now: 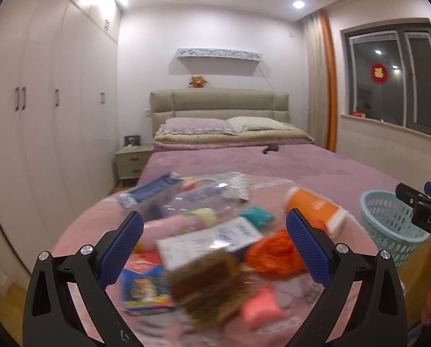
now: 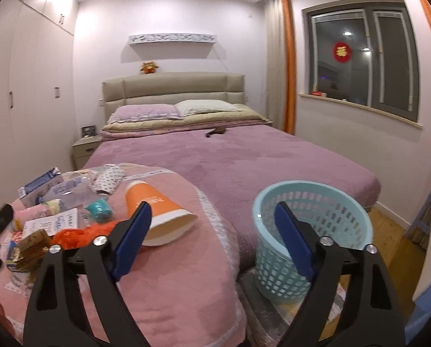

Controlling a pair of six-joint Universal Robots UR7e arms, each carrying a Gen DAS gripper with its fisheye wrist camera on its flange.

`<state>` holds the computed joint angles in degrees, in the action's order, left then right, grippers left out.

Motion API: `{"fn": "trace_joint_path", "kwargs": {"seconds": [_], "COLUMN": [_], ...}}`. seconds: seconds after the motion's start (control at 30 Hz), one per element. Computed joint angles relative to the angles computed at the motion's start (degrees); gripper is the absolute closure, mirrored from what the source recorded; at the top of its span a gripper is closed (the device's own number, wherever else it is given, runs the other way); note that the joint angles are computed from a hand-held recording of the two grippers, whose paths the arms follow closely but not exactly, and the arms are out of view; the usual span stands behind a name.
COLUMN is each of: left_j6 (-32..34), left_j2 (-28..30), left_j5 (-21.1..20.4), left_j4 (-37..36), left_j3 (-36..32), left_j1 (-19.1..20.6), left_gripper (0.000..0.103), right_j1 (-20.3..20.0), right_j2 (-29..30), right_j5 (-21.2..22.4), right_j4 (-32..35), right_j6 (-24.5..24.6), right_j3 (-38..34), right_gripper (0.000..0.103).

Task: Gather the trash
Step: 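Grasp the blue milk carton with left tool while right tool grasps orange paper cup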

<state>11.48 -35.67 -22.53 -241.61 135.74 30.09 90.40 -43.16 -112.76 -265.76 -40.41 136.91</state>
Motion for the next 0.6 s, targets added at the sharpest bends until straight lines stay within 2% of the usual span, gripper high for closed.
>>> {"fn": "trace_joint_path", "kwargs": {"seconds": [0.03, 0.1, 0.2, 0.27, 0.37, 0.4, 0.53, 0.6], "left_j6": [-0.68, -2.13, -1.19, -1.46, -1.97, -2.53, -4.67, -3.96], "left_j2": [-2.42, -7.26, -13.33, -17.30, -21.04, -21.87, -25.11, -25.11], "left_j5": [-0.10, -1.31, -2.74, -5.10, -8.82, -9.83, -18.10, -20.48], "left_j4": [2.26, 7.39, 14.09, 20.93, 30.81, 34.10, 50.38, 54.28], "left_j3": [0.91, 1.91, 1.12, -0.47, -3.85, -4.99, -10.79, -13.09], "left_j1": [0.61, 2.31, 5.95, 9.23, 14.31, 15.81, 22.71, 24.62], "left_gripper": [0.008, 0.008, 0.010, 0.011, 0.019, 0.027, 0.028, 0.028], "right_j1": [-0.06, 0.13, -0.13, -0.33, -0.27, -0.20, -0.83, -0.80], "right_j2": [-0.70, -1.80, -3.96, -4.73, -5.08, -5.04, -5.57, -5.07], "right_j5": [0.61, 1.18, 2.48, 3.13, 2.78, 2.45, 1.97, 1.04], "right_j4": [1.67, 5.79, 14.78, 18.98, 25.91, 27.48, 36.02, 38.95], "right_j6": [0.38, 0.99, 2.12, 2.93, 3.65, 3.80, 5.72, 5.67], "right_j3": [-0.01, -0.80, -2.45, -3.40, -5.93, -6.58, -9.15, -11.06], "right_gripper": [0.030, 0.045, 0.061, 0.061, 0.061, 0.061, 0.061, 0.052]}}
